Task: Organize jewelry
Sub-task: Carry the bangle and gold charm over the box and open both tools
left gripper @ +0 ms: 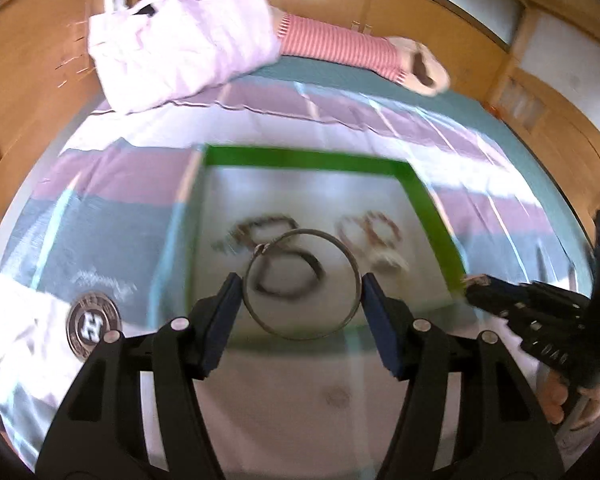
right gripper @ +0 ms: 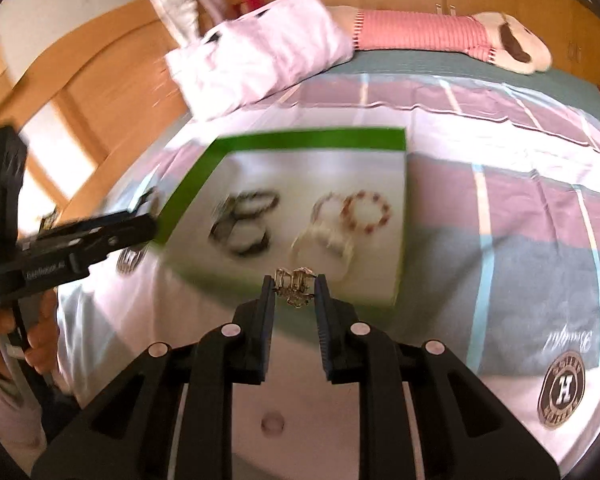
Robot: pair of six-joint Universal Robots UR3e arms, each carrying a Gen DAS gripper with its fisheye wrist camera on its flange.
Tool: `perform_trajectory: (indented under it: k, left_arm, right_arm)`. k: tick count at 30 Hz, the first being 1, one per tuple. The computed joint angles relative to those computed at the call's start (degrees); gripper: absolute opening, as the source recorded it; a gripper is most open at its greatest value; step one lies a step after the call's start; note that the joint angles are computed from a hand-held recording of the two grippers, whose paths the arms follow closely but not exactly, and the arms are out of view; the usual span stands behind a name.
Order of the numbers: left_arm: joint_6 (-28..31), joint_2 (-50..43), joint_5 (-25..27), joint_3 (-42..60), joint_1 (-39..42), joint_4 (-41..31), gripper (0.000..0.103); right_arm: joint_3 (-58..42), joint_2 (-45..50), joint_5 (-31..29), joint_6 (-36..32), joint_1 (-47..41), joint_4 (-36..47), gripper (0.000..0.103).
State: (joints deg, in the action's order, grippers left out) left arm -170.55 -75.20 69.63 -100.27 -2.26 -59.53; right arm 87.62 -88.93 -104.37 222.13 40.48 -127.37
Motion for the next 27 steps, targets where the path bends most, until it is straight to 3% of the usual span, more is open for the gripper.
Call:
perform_trajectory:
  k: [8, 12, 13, 14, 16, 20, 23, 25, 27]
  left_arm:
    - [-6.67, -26.31, 11.59, 21.45, -5.37, -1.86, 0.062]
    - [-5.52, -34.89, 16.04, 30.83, -8.40, -2.41, 0.063]
    - [-5.12, -36.25, 16.69, 33.17, -8.91, -3.73, 0.065]
    - [-5.08, -36.12, 16.40, 33.33, -8.75, -4.05, 0.071]
    - [-5.24, -32.85, 13.21, 29.64, -6.89, -3.44, 0.076]
    - [-2.71, -21.58, 7.71, 19.42, -2.59, -7.16, 0.075]
    - [-0.35, -9.06, 5.25, 9.82, 0.93, -12.88, 0.075]
    - [0.94, -0.73, 3.86, 3.06, 2.34, -14.87, 0.075]
    - [1.36, 6.67, 2.40, -4.75, 2.77, -13.93, 0.075]
  right_arm:
    - [-19.71, 16.45, 10.18, -5.36, -13.29, 13.78, 0.020]
    - [-23.98, 22.50, 12.97, -4.99, -17.19, 13.67, 0.022]
    - [-23.57, 22.43, 12.94, -4.49, -17.57, 12.75, 0.029]
    - [-22.51, 21.39, 12.57, -4.06, -17.69, 11.87, 0.043]
    - [-17.81, 16.89, 12.57, -3.91, -17.56, 9.14, 0.059]
    - [-6.47, 3.07, 14.25, -6.29, -14.83, 7.58, 0.059]
    - [-0.43, -4.78, 11.42, -5.04, -7.41, 10.23, 0.059]
    - [2.29, -5.52, 7.88, -3.27, 0.55, 11.38, 0.056]
    - [3.29, -3.57, 6.36, -1.24, 6.23, 11.76, 0.042]
